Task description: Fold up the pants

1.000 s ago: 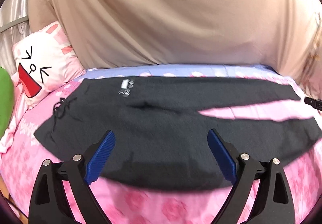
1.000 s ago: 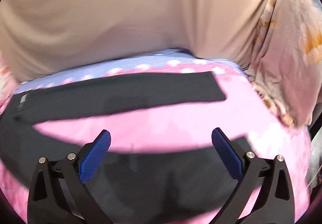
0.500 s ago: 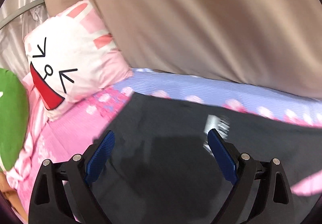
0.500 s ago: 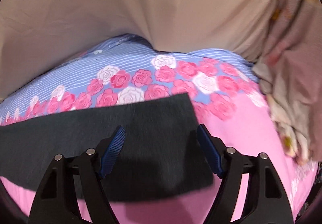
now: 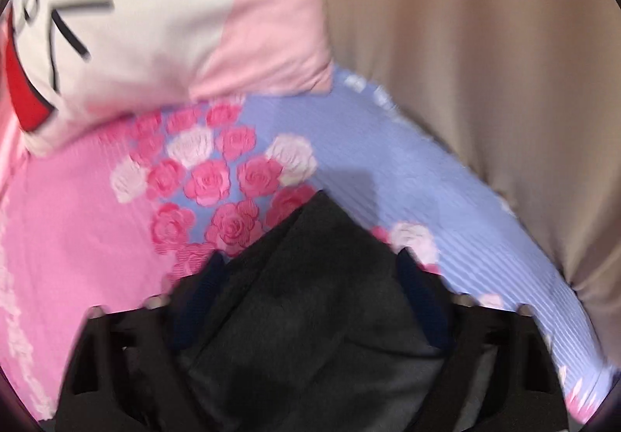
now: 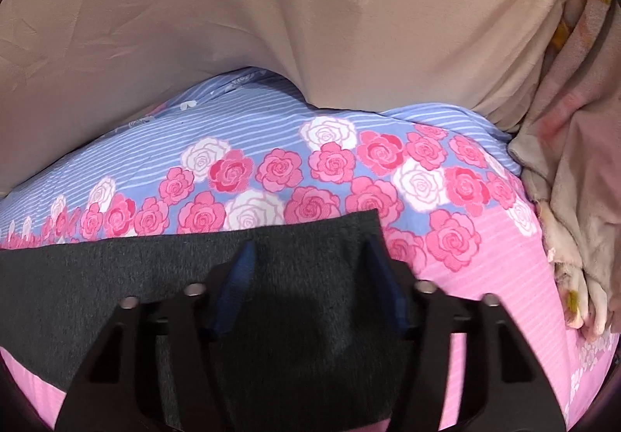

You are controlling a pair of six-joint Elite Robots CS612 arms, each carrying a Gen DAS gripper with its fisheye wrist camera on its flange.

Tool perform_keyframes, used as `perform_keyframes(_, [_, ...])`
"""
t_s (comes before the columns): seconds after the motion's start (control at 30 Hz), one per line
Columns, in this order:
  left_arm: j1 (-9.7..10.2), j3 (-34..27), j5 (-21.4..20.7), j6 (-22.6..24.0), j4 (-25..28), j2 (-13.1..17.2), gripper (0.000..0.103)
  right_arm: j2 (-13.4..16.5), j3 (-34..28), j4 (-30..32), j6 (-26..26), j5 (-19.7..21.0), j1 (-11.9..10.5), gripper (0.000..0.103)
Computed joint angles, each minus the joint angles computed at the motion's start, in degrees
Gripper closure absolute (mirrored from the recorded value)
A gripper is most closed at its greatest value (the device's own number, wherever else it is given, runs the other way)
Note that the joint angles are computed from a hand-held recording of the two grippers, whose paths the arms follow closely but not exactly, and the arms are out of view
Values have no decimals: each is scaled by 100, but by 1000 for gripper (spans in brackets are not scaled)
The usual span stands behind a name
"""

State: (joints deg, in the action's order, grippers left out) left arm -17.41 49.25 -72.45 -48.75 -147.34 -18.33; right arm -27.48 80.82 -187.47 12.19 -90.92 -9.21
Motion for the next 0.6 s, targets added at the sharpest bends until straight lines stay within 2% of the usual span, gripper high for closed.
perform_keyframes(0.03, [-3, -38, 132, 22, 2, 30, 49, 11, -8, -32, 63, 202, -28, 95])
perform_keyframes(0.07, [3, -37, 163, 192, -129, 44, 63, -2, 11, -44, 67, 165, -20, 97])
perform_keyframes(0.1, [-10, -46, 308, 266, -56, 37, 83, 1, -19, 9, 80, -95, 49, 99])
perform_keyframes(0.13, [-14, -21, 363, 319, -72, 19, 98, -12, 1, -10, 48, -177, 76, 100])
perform_keyframes(0.17, [-14, 98, 351, 408, -222, -46, 102, -28, 32, -62, 58, -227, 94, 101])
perform_keyframes(0.33, [-116, 895, 529, 910, -1053, -509, 102, -243, 463, -604, 98, -137, 115, 103])
perform_keyframes(0.43, [-199, 1763, 498, 1236, -1931, -1005, 103, -424, 853, -1050, 78, -117, 113, 103])
perform_keyframes(0.6, [-291, 3196, 220, 1420, -3186, -1775, 103, -766, 1776, -2146, 111, -49, 47, 103])
